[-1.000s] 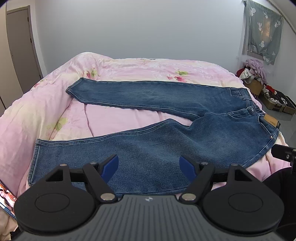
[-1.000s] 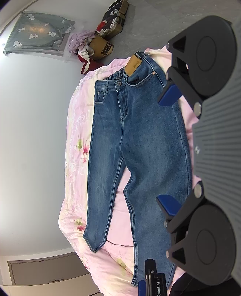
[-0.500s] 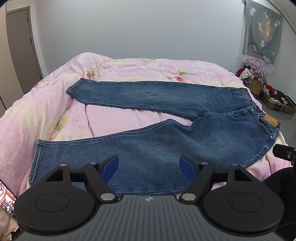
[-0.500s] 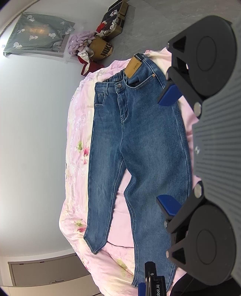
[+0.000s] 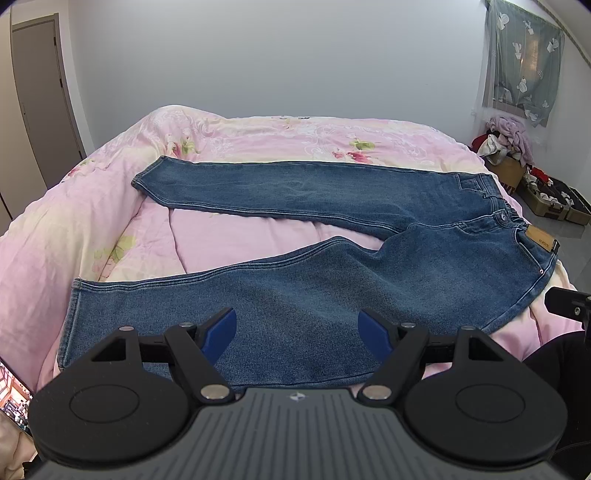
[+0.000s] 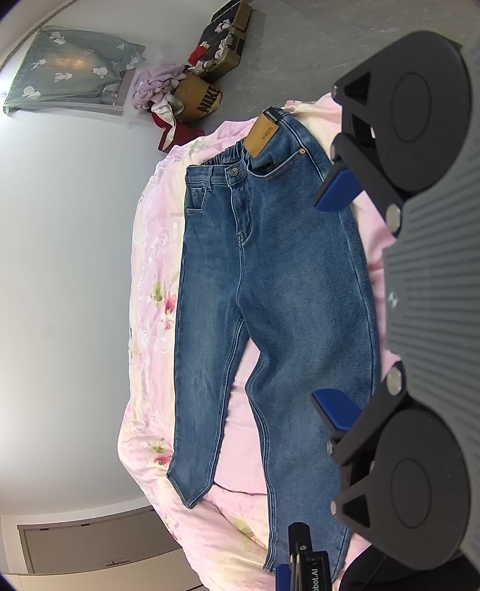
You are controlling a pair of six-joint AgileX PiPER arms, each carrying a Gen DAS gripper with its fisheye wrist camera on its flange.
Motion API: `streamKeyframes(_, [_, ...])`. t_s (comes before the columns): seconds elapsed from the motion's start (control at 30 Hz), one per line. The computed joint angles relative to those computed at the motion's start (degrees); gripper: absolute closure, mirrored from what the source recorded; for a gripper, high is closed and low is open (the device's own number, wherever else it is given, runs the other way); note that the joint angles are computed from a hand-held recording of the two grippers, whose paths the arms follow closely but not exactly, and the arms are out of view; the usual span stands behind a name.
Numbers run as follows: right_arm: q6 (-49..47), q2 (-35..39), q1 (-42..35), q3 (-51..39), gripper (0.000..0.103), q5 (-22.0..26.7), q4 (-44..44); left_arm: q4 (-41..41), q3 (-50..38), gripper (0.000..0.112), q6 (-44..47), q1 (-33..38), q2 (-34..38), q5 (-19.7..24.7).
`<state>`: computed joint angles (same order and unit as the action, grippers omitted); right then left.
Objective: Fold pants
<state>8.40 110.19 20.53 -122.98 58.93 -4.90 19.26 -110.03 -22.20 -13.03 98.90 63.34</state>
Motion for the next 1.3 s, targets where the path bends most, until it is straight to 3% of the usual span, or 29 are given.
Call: streamKeyframes(1.3, [0.2, 0.0, -0.5, 0.3, 0.005, 0.6, 1.0, 0.2, 0.2, 0.024, 1.1, -0.6, 0.3, 0.3])
